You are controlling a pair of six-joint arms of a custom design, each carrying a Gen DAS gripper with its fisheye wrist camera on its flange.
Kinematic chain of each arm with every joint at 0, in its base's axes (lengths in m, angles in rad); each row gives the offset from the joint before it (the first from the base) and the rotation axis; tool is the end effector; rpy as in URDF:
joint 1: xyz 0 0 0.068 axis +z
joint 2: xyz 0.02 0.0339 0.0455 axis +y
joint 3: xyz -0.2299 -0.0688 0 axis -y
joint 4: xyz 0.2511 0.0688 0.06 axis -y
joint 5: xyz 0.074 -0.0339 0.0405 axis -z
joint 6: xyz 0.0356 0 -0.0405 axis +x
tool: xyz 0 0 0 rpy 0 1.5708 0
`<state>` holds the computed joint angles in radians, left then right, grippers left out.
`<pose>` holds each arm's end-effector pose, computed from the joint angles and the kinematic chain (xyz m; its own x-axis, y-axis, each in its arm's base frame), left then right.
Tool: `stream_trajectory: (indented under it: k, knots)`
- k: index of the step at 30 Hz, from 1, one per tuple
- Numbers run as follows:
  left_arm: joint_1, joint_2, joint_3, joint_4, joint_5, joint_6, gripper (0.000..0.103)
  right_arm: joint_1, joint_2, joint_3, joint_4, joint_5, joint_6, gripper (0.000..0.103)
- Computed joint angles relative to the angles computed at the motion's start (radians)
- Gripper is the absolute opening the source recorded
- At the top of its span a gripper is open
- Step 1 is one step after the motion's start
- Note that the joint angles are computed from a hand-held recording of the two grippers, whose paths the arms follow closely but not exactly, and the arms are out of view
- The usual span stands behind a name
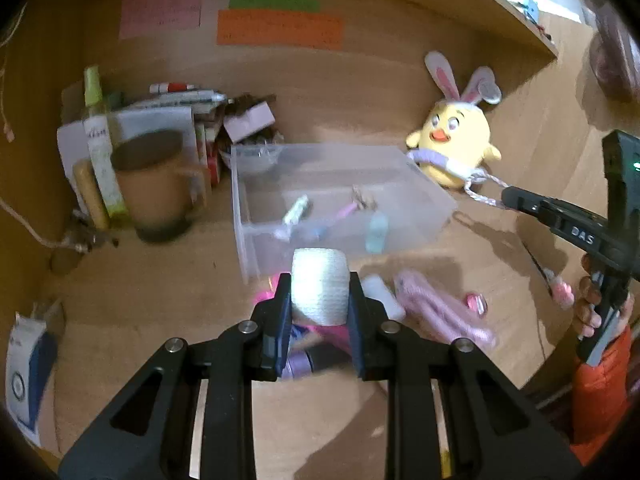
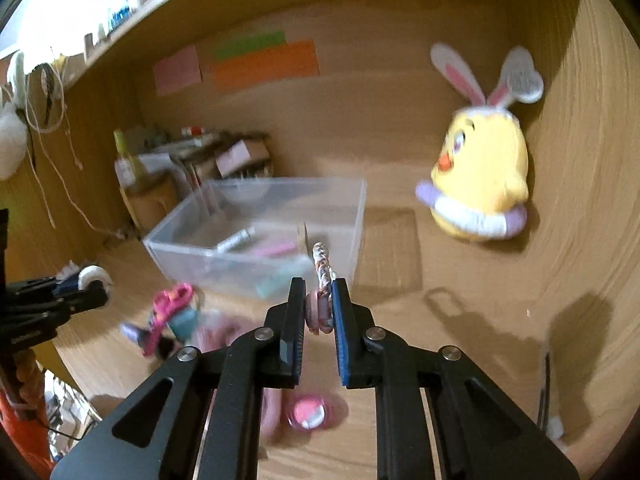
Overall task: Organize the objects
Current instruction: 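Place the tape roll and bracelet into the clear box and open both tools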
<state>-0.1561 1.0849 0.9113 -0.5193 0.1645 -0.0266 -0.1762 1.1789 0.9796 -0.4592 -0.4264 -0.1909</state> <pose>0.2503 -0.0453 0.2628 -0.6382 0.0739 -0.7663 0.2610 0.9572 -0.1250 0.2727 -0.0336 0.2700 -0.5607 -0.0756 -0.8246 -0.2738 0.9567 0.0984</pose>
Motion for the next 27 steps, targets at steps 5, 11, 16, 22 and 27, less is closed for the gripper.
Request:
stream_trajectory:
  k: [5, 11, 16, 22, 27]
  knots:
    - [0.015, 0.142, 0.132, 0.032, -0.003, 0.017, 0.024, 0.057, 0.031, 0.070, 0.033, 0.053, 0.031, 0.012]
    - [0.028, 0.368, 0.331, 0.012, -0.003, 0.044, 0.024, 0.138, 0.136, 0.163, 0.069, 0.133, 0.045, 0.012]
    - [0.041, 0.566, 0.503, -0.066, 0.039, 0.025, 0.024, 0.208, 0.269, 0.212, 0.128, 0.233, 0.047, 0.012]
    - [0.018, 0.683, 0.599, -0.083, 0.007, 0.026, 0.024, 0.250, 0.451, 0.309, 0.125, 0.284, 0.061, 0.012]
    - [-0.008, 0.729, 0.633, -0.096, -0.040, 0.045, 0.024, 0.260, 0.549, 0.386, 0.096, 0.324, 0.061, 0.012]
